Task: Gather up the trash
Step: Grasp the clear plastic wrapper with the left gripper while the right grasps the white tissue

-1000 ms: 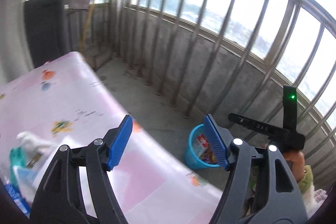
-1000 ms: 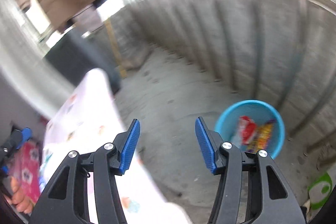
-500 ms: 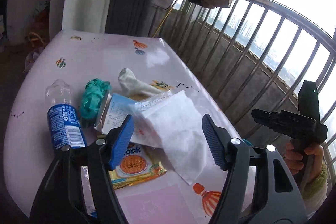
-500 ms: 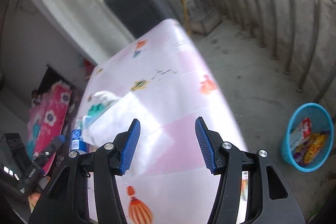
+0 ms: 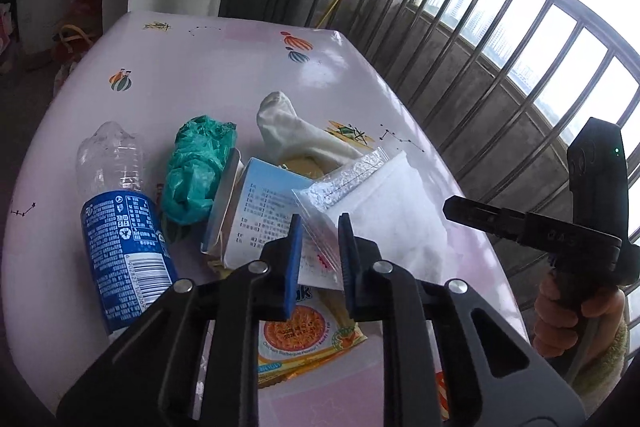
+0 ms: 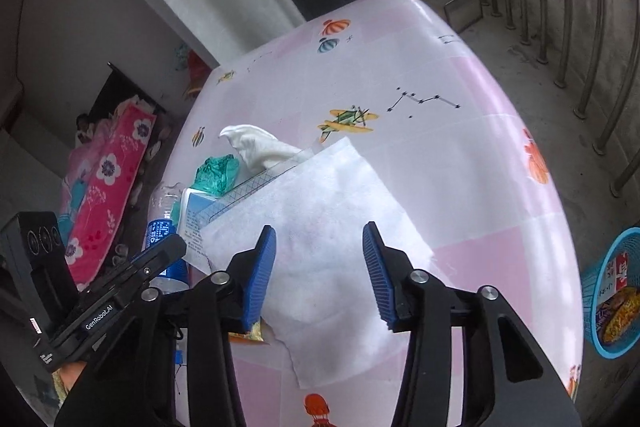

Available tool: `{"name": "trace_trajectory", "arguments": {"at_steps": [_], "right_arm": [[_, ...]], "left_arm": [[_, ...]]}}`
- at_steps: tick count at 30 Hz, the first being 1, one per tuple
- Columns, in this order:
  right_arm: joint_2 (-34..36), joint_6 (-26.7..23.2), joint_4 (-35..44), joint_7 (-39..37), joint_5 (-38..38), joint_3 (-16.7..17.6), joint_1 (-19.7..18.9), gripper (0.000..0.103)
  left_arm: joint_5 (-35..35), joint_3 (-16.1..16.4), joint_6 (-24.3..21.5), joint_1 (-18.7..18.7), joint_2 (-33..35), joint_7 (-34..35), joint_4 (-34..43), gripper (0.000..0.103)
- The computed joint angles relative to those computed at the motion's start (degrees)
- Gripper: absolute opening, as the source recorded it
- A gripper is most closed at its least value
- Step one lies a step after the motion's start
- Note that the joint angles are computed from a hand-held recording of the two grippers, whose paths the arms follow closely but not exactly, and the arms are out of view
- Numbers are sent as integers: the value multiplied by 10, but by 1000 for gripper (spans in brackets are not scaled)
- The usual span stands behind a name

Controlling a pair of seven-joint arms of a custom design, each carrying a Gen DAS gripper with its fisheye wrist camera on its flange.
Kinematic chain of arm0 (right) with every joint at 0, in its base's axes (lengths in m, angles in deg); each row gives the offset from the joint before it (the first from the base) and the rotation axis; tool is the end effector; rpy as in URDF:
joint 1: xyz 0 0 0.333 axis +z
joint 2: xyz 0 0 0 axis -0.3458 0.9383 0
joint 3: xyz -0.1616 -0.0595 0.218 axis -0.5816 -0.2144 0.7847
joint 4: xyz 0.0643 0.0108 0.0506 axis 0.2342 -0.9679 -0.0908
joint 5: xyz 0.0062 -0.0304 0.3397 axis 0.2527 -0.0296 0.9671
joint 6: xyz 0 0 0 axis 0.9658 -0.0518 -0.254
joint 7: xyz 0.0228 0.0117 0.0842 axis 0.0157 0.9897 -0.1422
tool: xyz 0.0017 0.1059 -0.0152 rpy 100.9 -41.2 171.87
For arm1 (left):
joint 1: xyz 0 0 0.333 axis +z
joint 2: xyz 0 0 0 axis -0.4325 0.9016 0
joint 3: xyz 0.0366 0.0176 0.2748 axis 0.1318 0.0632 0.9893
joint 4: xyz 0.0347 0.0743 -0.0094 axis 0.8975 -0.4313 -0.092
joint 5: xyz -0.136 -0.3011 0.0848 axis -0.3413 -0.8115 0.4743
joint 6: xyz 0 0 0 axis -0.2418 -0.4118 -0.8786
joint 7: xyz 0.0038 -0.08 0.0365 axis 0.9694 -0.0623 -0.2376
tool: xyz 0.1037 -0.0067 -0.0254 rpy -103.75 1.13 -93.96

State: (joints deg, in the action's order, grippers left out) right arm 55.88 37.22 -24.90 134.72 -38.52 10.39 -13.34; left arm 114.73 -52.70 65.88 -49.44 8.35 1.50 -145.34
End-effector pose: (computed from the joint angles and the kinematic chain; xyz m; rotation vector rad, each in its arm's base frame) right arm 0.6114 0.1220 0.5771 -1.9605 1.4466 0.0926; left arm 0.5191 -0.3556 0.6118 -2.1039 1.6109 -0.9800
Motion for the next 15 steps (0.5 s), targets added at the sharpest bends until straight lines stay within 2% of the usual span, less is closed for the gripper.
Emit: {"name": "trace_trajectory", "arguments": {"at_steps": [6, 10, 13, 15], "right_arm": [[37, -21, 37, 7, -14, 5, 8, 38], [42, -12, 35, 9, -31, 5, 18, 34], [40, -5, 31, 5, -32, 5, 18, 25], [41, -2, 32, 4, -31, 5, 18, 13]], "left_arm": [[-32, -5, -14, 5, 28, 33, 30, 15], [-44, -3, -13, 3, 36, 30, 33, 15], [-40, -1, -16, -1, 41, 30, 43, 15], [-39, 1, -18, -3, 43, 27, 46, 15]]}}
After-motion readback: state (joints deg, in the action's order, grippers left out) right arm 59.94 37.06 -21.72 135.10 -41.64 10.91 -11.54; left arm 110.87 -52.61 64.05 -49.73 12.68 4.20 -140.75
